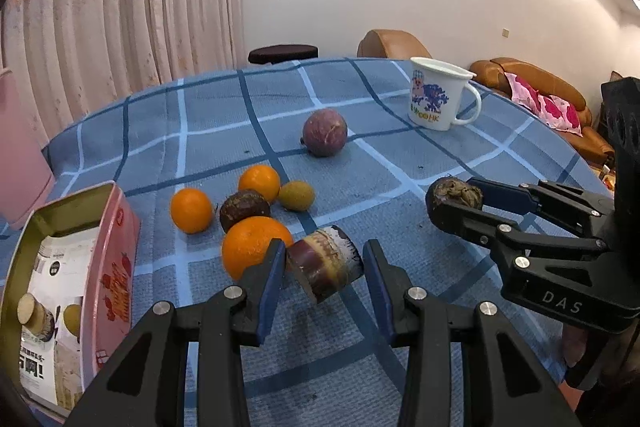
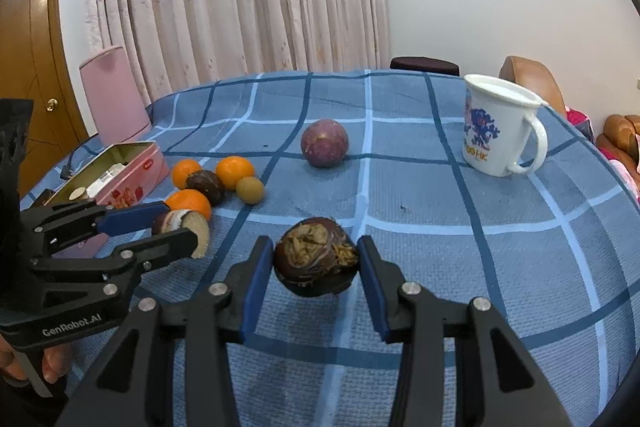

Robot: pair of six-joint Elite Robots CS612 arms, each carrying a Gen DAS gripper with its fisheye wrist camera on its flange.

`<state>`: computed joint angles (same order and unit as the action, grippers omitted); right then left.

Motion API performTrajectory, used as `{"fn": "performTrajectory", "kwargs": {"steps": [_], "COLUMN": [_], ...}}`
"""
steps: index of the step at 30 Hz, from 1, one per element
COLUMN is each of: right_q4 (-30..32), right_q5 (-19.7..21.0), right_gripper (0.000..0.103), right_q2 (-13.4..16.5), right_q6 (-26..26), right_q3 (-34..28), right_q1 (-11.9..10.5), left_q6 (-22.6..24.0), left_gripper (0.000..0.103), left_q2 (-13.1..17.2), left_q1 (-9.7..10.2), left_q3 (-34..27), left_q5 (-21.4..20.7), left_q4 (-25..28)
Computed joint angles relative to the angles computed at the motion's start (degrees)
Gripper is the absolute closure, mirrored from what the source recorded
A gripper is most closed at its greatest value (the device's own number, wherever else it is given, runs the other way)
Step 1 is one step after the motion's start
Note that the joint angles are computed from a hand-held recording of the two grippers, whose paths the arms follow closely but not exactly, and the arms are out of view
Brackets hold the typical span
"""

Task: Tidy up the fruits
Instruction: 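Carry both held items over the tin box and open both grippers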

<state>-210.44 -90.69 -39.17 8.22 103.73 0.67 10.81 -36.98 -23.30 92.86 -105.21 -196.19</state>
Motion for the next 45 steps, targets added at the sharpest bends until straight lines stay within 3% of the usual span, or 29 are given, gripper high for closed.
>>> {"fn": "performTrajectory", "kwargs": {"steps": [30,45], "right_q4": [-9.68,-9.64], "right_q5": [-3.73,-3.63], "right_gripper": [0.057,0.057], "right_q2": [1.19,1.07], "right_q6": [-3.28,-4.33], "right_q3": [0.7,0.46], "right_q1": [1.16,1.24], "left_q6": [-3.09,-4.44], "left_gripper": [0.061,0.061], "left_q2": [0.66,0.58], "left_q1": [0.34,0.8], "left_q3": [1.37,1.69], "left_q5": [0.35,0.61], "left_q4": [-10.46,-13.02]}}
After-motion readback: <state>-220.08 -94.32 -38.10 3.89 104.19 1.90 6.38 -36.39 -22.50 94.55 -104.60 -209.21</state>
